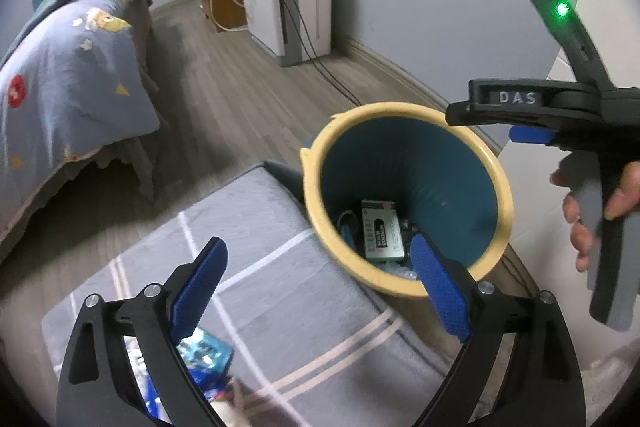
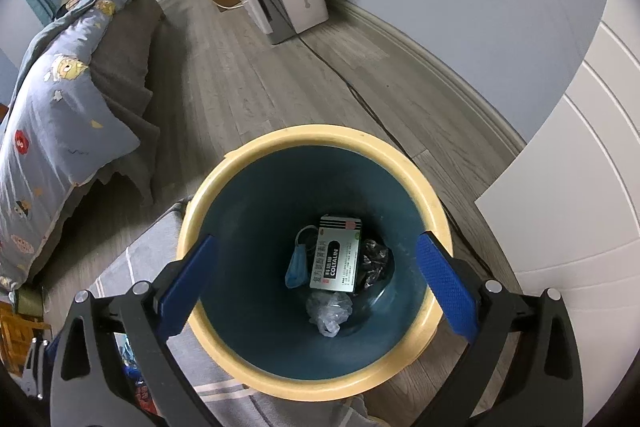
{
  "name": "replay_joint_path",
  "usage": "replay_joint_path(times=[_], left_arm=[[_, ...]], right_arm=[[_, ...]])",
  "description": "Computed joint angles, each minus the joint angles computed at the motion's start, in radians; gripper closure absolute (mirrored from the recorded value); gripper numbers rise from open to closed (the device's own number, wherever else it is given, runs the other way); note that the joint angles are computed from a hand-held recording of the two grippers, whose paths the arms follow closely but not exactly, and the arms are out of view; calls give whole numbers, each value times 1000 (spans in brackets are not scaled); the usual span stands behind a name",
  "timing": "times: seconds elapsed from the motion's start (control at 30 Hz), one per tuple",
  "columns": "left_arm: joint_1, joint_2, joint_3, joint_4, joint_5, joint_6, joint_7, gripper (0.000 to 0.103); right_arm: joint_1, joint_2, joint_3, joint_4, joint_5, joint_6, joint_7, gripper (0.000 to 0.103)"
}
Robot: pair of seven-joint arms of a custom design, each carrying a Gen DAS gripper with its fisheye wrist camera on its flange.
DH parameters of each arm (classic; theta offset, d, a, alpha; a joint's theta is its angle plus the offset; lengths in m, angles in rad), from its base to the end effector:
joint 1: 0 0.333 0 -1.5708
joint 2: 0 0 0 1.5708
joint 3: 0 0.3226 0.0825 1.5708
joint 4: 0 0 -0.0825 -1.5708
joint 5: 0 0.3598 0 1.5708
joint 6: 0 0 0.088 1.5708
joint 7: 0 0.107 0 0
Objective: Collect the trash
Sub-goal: 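Move both tools back to the pile and grasp the pink wrapper with the right tool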
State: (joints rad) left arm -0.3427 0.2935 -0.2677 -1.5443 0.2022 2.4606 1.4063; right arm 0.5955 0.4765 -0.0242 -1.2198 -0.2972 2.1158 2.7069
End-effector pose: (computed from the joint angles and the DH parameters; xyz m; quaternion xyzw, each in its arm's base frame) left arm 0.5657 -0.3645 0.5730 -0.4738 0.8223 -0.2673 0.1669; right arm 0.6045 0.3778 0.5590 -0.5107 0.8221 -0.1305 0.2153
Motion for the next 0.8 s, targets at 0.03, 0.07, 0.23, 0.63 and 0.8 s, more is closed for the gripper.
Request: replay_joint_path(times=[0.03,0.07,0.23,0.63,0.8], left_arm=[[2,-9,3,-6,2,-1,-2,11],[7,-27,5,-22,2,2,-3,11],[29,-96,15,-90,5,9,-16,11],[131,-354,68,-350,-58,63,29,10],[172,-469,112,-470,-105,94,5,9]], right_arm=[[3,8,1,15,-2,-9,-4,6],[5,13,2,26,-2,-16,-11,6],[28,16,5,50,-6,-6,-15,6],[146,125,-8,300,-48,-117,-63,6],[173,189,-3,406,-8,-146,-61,6]])
